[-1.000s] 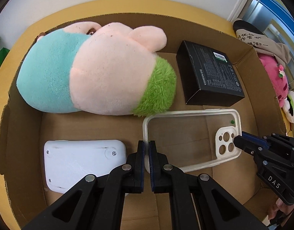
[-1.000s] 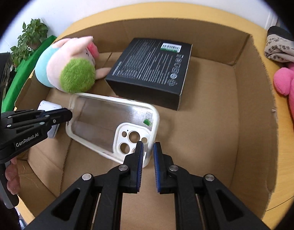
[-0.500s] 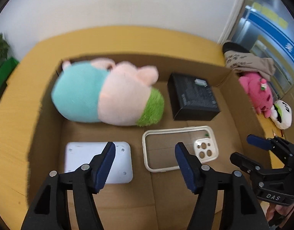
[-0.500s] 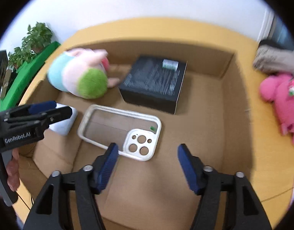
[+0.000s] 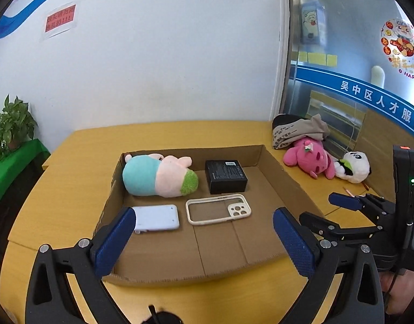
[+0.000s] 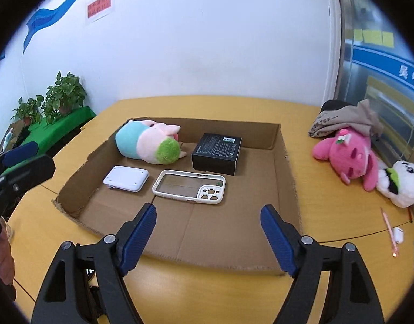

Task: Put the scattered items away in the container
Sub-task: 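Move the left gripper down toward the black sunglasses on the table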

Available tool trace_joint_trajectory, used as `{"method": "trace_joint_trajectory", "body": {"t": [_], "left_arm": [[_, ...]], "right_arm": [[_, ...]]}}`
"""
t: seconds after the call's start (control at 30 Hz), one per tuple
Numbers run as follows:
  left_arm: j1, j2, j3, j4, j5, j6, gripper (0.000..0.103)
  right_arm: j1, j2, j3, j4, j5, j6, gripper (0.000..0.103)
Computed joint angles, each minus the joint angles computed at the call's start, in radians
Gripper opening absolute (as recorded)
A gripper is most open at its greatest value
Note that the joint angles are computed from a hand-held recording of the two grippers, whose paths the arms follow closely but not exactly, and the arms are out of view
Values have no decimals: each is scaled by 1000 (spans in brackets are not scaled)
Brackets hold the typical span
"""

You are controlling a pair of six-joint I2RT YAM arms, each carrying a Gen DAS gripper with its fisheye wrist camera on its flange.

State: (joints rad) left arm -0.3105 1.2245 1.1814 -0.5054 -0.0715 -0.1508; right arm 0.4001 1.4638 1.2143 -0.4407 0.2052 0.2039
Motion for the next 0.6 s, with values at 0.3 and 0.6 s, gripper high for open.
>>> {"method": "trace_joint_trajectory", "body": {"t": [0.3, 0.6], "left_arm": [[-53, -117, -57, -84, -50, -96, 103], [-104, -116, -57, -114, -100, -132, 103]], "right_arm": [[69, -164, -88, -59, 63, 19, 80], [93, -211, -107, -86, 65, 17, 80]]}}
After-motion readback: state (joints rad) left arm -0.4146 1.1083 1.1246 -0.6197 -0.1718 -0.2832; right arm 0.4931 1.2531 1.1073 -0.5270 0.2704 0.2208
